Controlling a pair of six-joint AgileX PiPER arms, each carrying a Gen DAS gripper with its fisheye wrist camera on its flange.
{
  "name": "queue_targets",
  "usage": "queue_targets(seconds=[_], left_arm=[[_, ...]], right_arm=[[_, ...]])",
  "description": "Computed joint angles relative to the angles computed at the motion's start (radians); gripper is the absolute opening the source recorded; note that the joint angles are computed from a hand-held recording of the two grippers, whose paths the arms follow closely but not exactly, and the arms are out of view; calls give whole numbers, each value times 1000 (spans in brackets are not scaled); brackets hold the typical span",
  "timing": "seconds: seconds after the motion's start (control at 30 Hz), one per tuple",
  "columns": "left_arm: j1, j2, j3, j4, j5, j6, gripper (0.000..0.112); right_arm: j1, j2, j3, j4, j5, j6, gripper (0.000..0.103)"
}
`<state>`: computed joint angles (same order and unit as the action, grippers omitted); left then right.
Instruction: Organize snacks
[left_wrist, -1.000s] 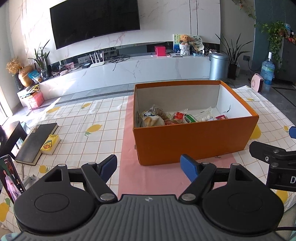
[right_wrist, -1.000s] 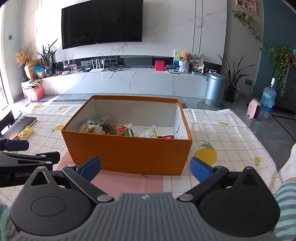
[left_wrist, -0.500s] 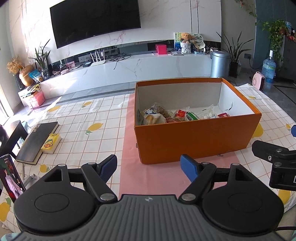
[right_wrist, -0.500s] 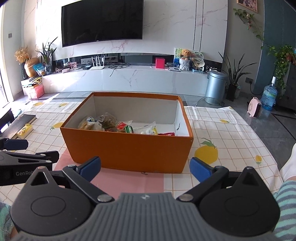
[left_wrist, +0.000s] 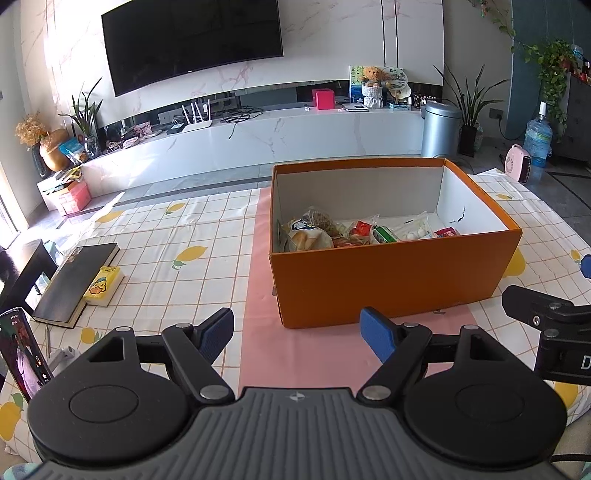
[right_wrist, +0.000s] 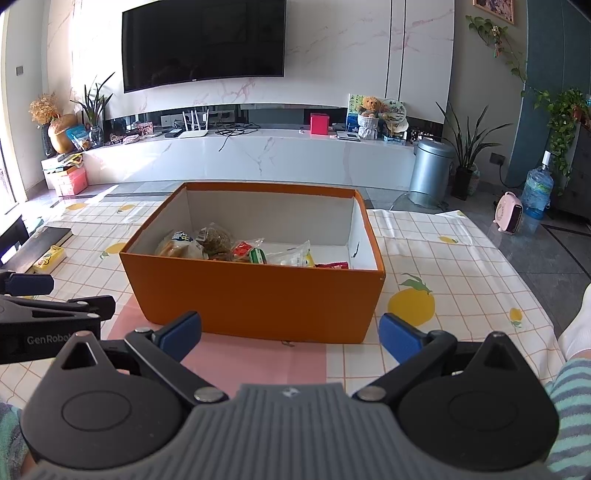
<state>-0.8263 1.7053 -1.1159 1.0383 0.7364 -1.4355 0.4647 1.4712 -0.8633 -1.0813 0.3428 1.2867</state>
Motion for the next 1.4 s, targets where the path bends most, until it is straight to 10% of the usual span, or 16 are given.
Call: queue_targets(seconds=[1.4], left_arm=[[3,-14,2,-10,10,10,91]], right_arm=[[3,10,-10,16,14,-11,99]])
